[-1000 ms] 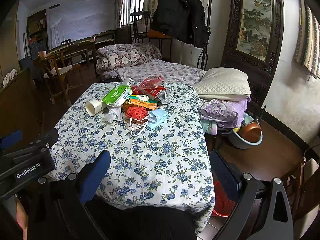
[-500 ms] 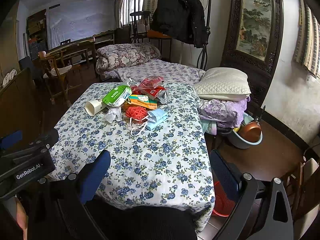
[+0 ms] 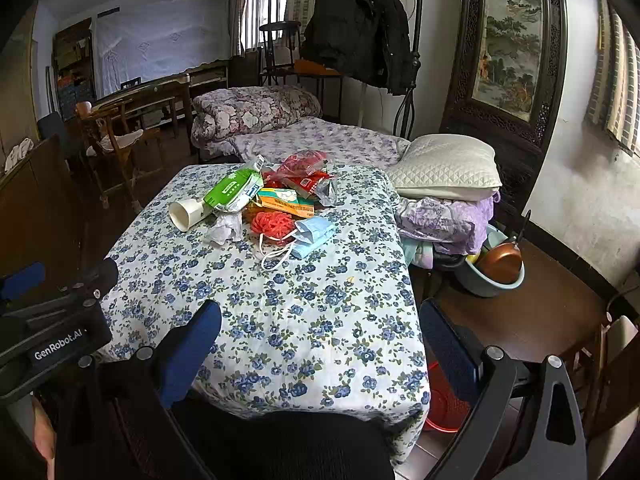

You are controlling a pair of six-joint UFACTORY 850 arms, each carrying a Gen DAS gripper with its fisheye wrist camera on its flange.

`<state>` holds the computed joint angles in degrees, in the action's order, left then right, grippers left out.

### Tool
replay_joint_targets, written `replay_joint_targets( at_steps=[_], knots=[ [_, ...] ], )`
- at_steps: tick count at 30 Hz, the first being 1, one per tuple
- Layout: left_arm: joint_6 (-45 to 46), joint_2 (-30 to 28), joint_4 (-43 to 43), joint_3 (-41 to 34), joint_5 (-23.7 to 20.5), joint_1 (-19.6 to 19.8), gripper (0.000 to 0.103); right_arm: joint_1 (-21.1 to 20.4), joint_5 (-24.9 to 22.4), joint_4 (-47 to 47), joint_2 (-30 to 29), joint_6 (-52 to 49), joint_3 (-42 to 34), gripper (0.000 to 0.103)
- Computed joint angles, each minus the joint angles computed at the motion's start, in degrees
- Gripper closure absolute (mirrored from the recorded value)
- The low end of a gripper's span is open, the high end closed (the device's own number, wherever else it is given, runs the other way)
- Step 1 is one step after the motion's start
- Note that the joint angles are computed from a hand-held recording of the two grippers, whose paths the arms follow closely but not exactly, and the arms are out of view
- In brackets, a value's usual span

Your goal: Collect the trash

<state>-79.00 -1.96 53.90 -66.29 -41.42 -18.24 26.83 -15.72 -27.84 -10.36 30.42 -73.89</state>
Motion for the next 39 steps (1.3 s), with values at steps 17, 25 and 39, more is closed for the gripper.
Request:
replay_joint_targets(
  at_steps=[17, 25, 39],
  knots=[
    [-0.99, -0.58, 0.40, 0.96, -0.70, 3.24, 0.007, -1.53, -1.32, 8.14, -4.13, -8.32, -3.46, 0.006],
    [1.54, -2.25, -3.92, 1.22, 1.46, 9.37, 0.007, -3.45, -5.51, 25.59, -15.78, -23.66, -16.72, 0.006],
    [13.40, -11.29, -12.18, -6.76, 9.76, 11.85, 0.007, -2.95, -15.16, 18.89, -36.06, -14.69, -43.55, 0.006]
  ],
)
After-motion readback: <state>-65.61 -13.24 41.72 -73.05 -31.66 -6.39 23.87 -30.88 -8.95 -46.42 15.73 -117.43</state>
